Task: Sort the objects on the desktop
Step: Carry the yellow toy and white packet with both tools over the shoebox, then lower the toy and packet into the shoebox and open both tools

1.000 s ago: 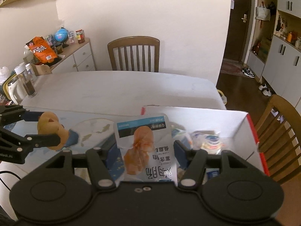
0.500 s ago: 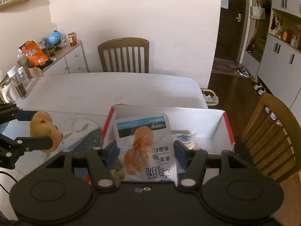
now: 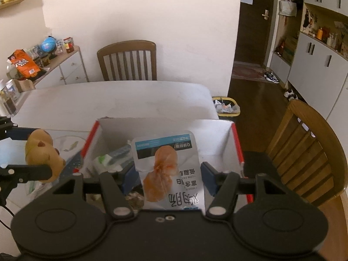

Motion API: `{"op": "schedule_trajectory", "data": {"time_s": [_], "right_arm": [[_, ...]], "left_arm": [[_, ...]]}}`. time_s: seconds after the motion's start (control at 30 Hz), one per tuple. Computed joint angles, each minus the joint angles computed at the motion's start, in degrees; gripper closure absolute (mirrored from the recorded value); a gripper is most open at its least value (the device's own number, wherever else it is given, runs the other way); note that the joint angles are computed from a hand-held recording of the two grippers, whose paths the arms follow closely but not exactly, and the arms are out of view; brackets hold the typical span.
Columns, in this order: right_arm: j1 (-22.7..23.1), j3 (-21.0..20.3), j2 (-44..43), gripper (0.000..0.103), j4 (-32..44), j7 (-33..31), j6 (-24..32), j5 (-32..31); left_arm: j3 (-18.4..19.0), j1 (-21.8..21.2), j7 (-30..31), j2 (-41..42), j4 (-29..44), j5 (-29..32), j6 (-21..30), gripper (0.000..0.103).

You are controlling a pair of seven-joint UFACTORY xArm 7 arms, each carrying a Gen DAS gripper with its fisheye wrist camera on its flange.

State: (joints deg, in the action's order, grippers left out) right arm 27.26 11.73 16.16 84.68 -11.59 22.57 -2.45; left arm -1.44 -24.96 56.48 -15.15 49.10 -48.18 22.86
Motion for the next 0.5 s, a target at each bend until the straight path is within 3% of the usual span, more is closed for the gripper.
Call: {"op": "schedule_trajectory", "data": {"time_s": [0.23,0.5], "right_arm": [[-0.88,-0.55,2.69,0.040,2.60,-0.76,2.64,0.49],[-1.31,-0.73,5.95,0.040,5.37,-2.42,5.03,0.97]], "left_arm": [[-3.23,-0.70,0.12,5.42,3.22,2.65,0.81,0.028],[-7.26,0.32,-3.80,11.80,6.97,8.80,0.17,0.028]]}}
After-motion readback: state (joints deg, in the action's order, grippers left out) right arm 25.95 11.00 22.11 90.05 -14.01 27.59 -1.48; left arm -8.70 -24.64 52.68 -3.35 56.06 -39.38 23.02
